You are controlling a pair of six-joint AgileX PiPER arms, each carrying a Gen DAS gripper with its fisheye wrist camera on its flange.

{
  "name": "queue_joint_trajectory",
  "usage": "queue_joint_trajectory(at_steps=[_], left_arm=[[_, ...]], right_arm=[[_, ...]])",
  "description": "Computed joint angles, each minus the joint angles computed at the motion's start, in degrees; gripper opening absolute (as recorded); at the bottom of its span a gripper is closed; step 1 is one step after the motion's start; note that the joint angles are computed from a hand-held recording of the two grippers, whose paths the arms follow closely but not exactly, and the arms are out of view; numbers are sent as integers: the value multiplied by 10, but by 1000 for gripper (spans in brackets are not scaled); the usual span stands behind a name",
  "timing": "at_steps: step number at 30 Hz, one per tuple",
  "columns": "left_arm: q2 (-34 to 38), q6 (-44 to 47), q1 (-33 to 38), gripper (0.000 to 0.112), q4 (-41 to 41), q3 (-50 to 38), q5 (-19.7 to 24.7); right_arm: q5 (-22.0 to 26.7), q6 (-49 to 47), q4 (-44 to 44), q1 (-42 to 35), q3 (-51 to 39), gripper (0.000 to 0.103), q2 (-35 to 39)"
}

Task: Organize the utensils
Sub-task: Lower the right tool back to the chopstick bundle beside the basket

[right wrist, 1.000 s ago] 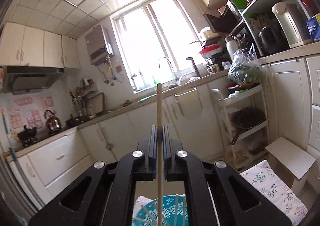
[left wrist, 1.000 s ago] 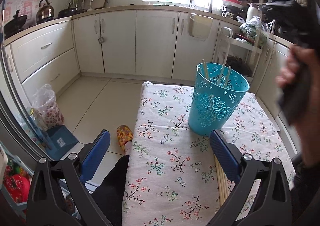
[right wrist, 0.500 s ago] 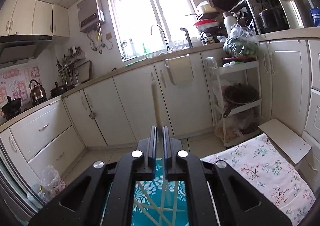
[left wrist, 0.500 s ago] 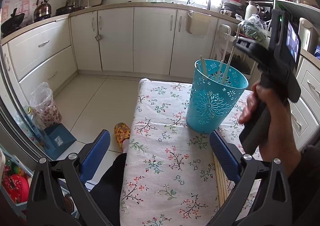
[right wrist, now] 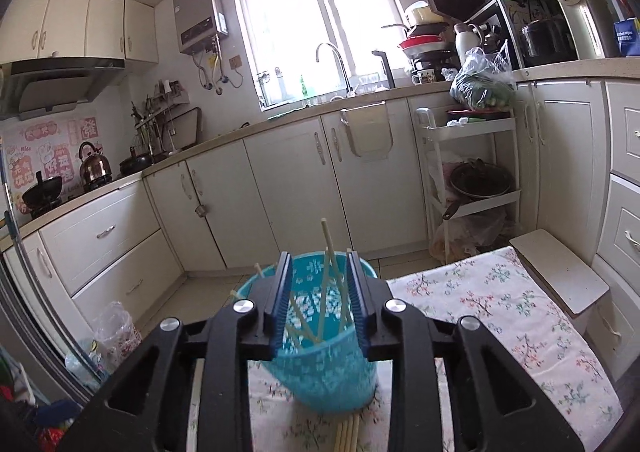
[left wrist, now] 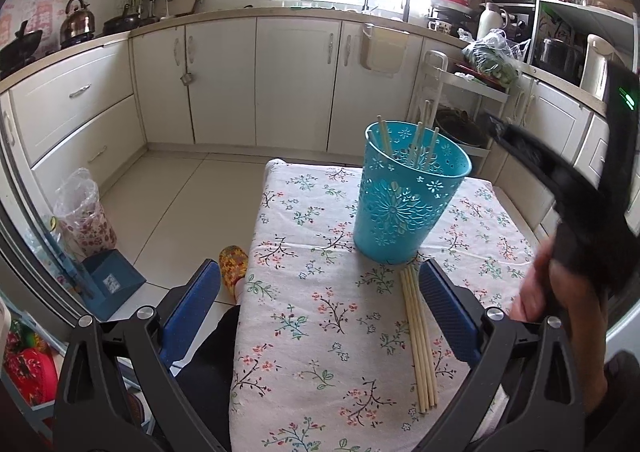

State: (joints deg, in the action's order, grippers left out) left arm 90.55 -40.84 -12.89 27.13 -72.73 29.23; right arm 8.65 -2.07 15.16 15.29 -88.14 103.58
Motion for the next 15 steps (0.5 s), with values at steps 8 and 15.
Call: queue_joint_trajectory(at_steps=[8,15], left_arm=[[-11,8,-11,95,-9,2,9],[-5,21,-5,95,-24,6,18]], right_arm=[[27,63,-78,1,93,30,-30],[106,47,-71,-8,90,29,12]])
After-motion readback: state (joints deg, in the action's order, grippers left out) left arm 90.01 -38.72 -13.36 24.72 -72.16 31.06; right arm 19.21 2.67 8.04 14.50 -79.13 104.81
